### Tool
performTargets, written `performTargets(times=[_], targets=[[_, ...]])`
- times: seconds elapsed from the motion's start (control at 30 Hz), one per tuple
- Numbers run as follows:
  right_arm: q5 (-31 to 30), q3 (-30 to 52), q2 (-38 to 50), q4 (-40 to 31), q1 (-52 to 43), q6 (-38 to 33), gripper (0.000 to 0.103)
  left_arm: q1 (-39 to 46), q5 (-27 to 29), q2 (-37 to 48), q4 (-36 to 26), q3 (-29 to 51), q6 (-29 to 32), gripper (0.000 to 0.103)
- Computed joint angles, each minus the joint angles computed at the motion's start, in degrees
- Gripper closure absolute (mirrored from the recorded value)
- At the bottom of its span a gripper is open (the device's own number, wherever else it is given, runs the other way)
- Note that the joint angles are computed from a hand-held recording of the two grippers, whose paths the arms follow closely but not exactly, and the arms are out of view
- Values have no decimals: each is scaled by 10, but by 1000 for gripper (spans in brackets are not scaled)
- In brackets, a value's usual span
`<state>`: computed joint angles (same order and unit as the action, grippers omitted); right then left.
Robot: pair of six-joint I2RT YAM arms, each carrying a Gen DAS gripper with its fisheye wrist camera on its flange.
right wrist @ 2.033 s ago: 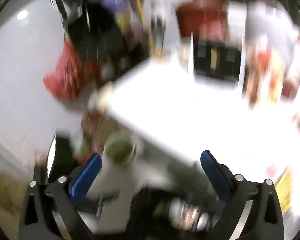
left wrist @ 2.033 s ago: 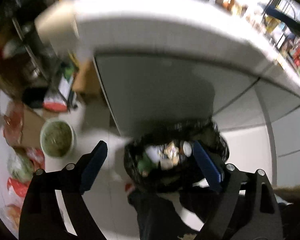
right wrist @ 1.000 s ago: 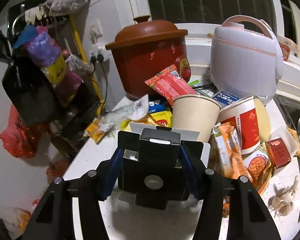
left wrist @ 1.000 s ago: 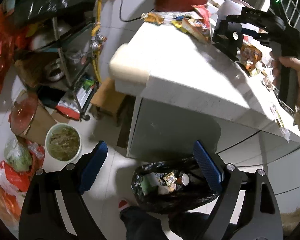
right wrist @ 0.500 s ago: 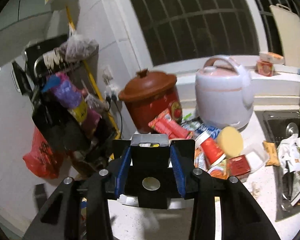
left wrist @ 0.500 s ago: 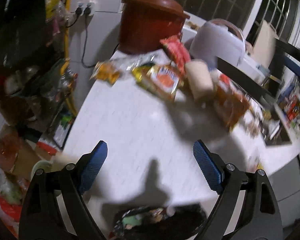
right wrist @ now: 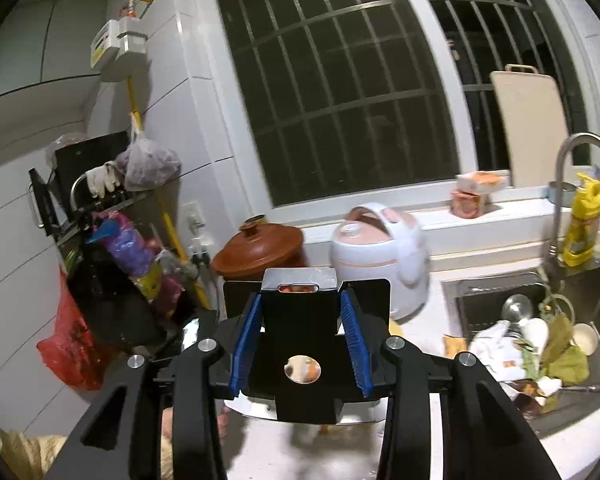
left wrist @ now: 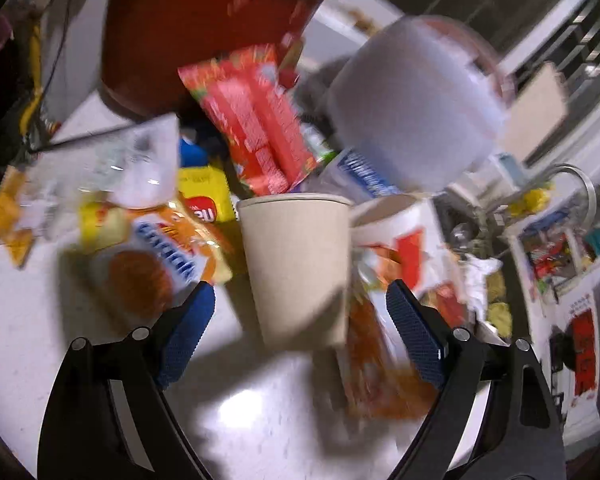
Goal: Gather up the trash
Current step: 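Grasp the black stand with the right tool while the left grasps the beige paper cup, then lower the black stand and beige cup into the black bag and release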
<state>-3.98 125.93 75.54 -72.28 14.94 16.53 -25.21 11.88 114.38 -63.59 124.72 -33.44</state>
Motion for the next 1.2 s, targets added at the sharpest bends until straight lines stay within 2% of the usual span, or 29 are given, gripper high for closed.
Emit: performTargets(times=[0.17,0.2,0.23,0.33,0.4,0.67,0.73,0.87,1.0,1.17,1.2], targets=[[-40,-60,-34,3,-52,-10,63,-3,0,86,-37,113,-26,18],[-53,-77,-40,7,-65,-9,63,-9,-9,108,-60,151,-19,30],[-59,-84,-43,8,-71,-9,63,-12,-12,115,-65,160,-14,37],[-71,-102,-46,16,-78,-10,63,-17,-15,90,-29,116,-12,45],[-75,-109,-47,21,-75,-11,63,-16,-22,71,-18,96,-6,46],[-64,-104,-34,45,-27,1,63,14,-5,-84,40,-28,48,47],[-56,-98,-29,46,-1,3,63,31,22,-147,70,-81,47,47],[-39,-80,-21,36,61,2,63,62,47,-281,73,-175,88,46],[-52,-85,-22,24,123,6,62,82,51,-417,12,-277,124,45],[-29,-147,-29,-10,256,27,62,94,41,-561,-135,-414,137,45],[-28,-170,-32,-12,277,38,62,72,28,-589,-159,-456,115,45]])
